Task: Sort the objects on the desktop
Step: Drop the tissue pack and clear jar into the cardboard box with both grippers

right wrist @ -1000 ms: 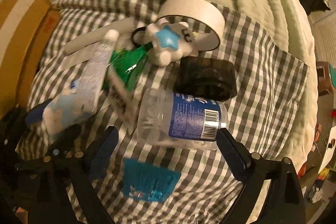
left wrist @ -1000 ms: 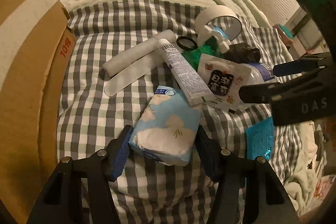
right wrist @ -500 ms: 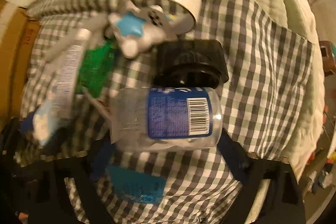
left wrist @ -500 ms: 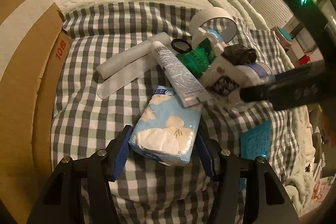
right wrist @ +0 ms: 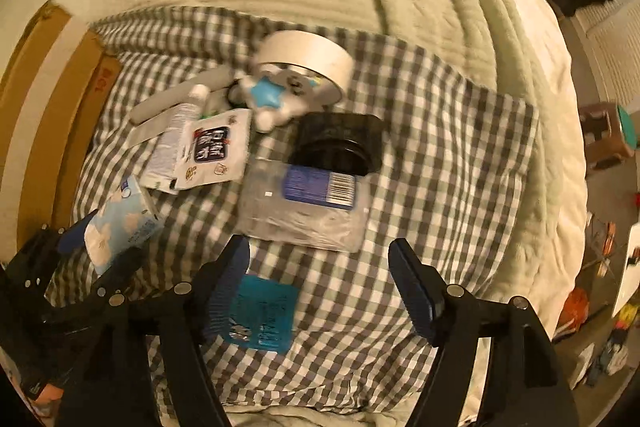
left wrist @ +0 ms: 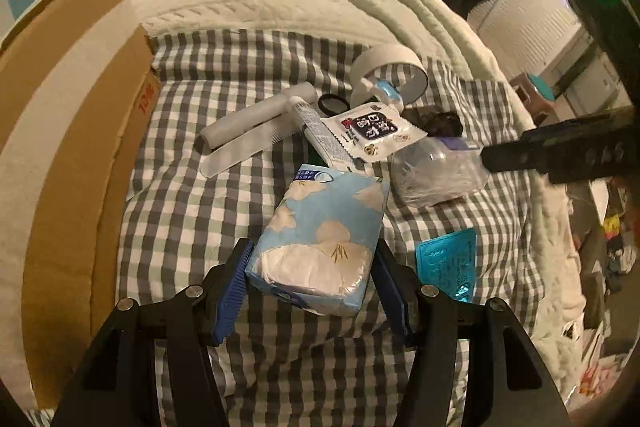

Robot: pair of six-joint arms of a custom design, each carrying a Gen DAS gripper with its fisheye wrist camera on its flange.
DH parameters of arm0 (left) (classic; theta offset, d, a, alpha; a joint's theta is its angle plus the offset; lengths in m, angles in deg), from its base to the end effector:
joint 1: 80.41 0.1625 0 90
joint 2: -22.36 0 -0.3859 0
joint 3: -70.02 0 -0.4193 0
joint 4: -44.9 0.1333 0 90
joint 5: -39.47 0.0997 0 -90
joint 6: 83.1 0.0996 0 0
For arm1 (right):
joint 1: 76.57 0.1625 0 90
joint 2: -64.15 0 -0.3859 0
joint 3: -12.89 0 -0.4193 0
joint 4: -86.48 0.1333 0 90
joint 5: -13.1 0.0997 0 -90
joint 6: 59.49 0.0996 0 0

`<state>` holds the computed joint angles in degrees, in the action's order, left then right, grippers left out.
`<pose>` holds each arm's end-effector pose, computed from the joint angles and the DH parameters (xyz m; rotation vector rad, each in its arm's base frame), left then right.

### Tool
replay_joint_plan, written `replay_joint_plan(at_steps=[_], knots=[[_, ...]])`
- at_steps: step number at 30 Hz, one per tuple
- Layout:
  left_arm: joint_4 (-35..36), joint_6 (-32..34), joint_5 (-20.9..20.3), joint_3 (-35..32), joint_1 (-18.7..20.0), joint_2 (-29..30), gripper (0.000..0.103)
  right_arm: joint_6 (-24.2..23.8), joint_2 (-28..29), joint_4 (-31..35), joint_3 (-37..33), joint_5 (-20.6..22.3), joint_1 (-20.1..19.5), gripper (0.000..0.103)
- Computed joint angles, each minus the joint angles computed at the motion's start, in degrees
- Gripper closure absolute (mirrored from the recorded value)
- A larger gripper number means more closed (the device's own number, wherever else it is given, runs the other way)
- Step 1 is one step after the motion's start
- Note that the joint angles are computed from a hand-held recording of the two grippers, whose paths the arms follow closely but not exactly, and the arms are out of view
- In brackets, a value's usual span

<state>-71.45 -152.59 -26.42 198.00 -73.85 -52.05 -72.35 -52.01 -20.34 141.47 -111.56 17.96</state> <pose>-0.3773 -0.2185 0.0704 0.4422 2.5248 -0.3864 0.1037 -0.3379 0.3447 0.3529 -2.5082 0.0396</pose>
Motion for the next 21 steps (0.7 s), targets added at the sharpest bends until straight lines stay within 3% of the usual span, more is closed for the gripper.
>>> replay_joint_plan(at_steps=[1,4,6,15,21], knots=[[-0.18,-0.77,-0.05,0.36,0.04,-0.50,0.043,-0.13,1.49,-1.41,0.17,-0.97,0.58,0.018],[0.35,-1.59,0.24,0.96,0.30,-1.35,0.043,0.49,1.23,-2.16,1.53,-1.84,0.98,0.010],[-0.15,-1.58,0.76,1.79,0.78,-1.92,0.043,2.05,2.60,-2.60,2.02,-0.78,-0.04,0.009],[-6.24,0.85,0.87,4.02,3.93,-0.03,0.043,4.50,8.45,-9.06,2.55,-3.50,-3.84,0.000],[-8.00,0.41,1.20,4.42,4.96,-0.17,0.043,5.80,8.57,-6.39,2.52,-0.84,-7.71,0.004]])
